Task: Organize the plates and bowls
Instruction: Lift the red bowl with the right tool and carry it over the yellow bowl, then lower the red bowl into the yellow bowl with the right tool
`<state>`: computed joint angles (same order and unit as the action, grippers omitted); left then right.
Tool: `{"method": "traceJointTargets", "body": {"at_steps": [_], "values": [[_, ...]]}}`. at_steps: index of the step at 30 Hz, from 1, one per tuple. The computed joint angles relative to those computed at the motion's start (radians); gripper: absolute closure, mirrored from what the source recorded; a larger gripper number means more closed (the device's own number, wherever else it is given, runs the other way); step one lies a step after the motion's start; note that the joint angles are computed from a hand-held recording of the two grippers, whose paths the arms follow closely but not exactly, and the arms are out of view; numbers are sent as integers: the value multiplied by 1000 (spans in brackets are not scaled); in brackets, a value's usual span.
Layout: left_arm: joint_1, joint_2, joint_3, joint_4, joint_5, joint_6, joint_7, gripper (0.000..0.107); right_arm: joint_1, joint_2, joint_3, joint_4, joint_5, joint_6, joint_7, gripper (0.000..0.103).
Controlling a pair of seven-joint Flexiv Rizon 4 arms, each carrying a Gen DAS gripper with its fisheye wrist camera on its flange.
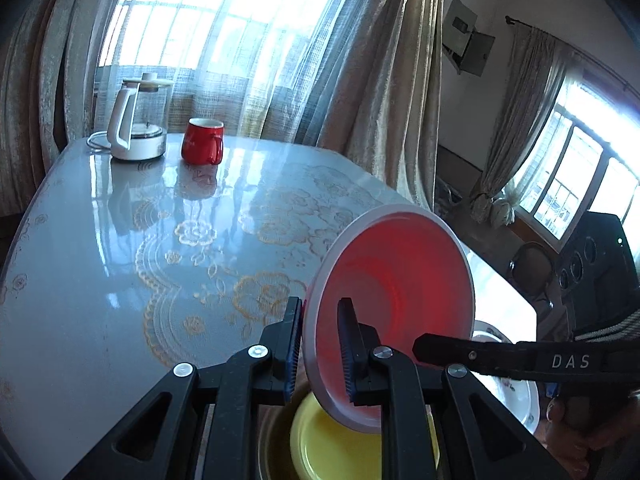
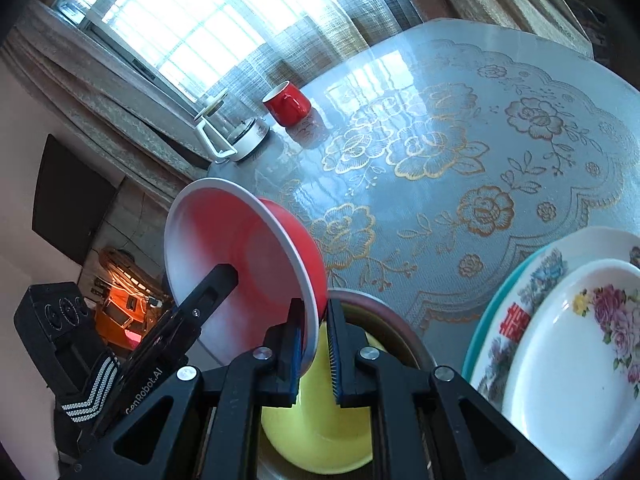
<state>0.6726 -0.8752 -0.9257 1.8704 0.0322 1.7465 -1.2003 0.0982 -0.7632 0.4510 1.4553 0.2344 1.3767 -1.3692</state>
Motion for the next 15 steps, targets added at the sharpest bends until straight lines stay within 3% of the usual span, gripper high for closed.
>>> {"method": "traceJointTargets", "body": {"at_steps": [7, 11, 15], "values": [[-50, 110, 106, 84, -29, 7, -58, 89, -62, 4, 82, 27, 64, -27, -74, 92], [-66, 144, 130, 112, -41, -16, -75, 89, -82, 15, 98, 47, 111, -38, -107, 92], [-153, 206, 233, 126, -71, -31, -79, 89, -80, 38, 79, 74, 140, -50, -119, 89]]}}
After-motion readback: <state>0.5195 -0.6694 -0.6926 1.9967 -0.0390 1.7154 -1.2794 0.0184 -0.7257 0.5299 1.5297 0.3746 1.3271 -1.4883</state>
